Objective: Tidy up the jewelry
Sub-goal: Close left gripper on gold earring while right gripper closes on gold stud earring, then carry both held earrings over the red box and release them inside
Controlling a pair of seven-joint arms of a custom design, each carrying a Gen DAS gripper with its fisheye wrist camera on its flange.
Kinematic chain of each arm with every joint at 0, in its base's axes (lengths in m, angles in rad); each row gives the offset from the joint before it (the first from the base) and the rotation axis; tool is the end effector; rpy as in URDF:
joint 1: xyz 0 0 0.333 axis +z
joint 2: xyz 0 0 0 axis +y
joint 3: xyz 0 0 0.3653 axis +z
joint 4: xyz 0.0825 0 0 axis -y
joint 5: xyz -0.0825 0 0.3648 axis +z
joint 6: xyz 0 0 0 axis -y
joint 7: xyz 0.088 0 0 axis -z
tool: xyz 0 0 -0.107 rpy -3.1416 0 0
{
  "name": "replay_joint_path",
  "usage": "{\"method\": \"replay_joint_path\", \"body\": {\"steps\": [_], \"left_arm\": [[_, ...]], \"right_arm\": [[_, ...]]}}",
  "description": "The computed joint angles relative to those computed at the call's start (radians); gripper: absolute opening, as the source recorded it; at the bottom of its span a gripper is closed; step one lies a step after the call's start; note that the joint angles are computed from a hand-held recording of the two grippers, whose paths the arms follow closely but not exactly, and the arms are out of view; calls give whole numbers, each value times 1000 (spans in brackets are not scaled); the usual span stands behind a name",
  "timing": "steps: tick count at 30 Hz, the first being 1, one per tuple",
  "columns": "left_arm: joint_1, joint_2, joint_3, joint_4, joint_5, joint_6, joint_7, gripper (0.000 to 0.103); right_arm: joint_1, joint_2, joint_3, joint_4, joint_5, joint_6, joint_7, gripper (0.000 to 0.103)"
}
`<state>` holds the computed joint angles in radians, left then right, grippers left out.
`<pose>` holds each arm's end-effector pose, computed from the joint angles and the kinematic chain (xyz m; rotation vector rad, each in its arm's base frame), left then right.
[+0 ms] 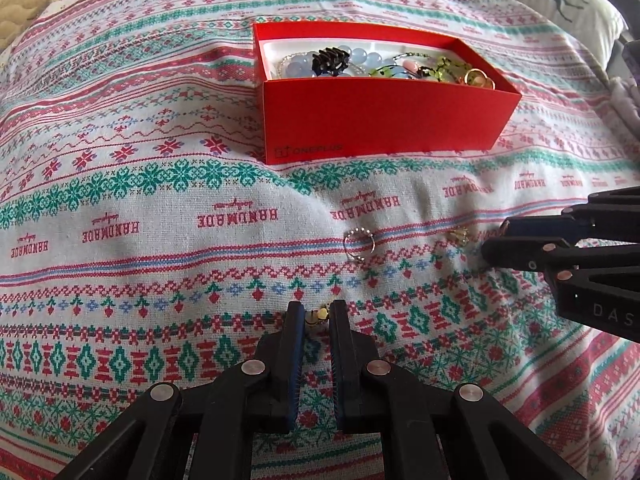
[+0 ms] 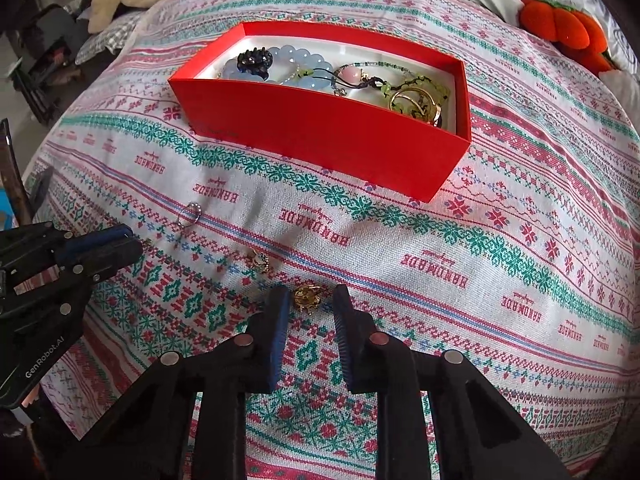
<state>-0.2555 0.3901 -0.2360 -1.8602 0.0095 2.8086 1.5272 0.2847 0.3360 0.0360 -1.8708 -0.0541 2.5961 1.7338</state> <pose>0.6100 -0.3033 0.4366 -1.5458 2.3646 -0.7726 0.6295 0.2075 0.4349 -2.1656 1.7814 -0.3170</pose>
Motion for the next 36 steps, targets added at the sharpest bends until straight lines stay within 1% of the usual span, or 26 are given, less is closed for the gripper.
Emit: {"method": "replay_joint_path", "body": {"steps": [1,4,9,12,23,30,36], "left_arm": [[0,-1,1,0,-1,-1,-1,7],[-2,-3,5,1,2,-5,-6,7],[0,-10,8,-1,4,-10,-14,7],[8,-16,3,-6,-5,-6,-11,7],[32,-24,-13,13,-59,-26,3,7],[11,-16,2,68,-41,-54,-21,7],[-11,21,12,165,-16,-97,-55,7]], "right_arm": [[0,1,0,2,1,-2,-2,16],[-3,0,2,2,8,-6,-3,14],[-8,0,2,8,20,-10,-1,14],[-21,-17,8,-12,40,-2,-19,14],[-64,-73,29,-59,162,17,-90,14],[-73,-89,25,-53,208,16,-98,14],[-89,-97,26,-30,253,3,-112,14]]}}
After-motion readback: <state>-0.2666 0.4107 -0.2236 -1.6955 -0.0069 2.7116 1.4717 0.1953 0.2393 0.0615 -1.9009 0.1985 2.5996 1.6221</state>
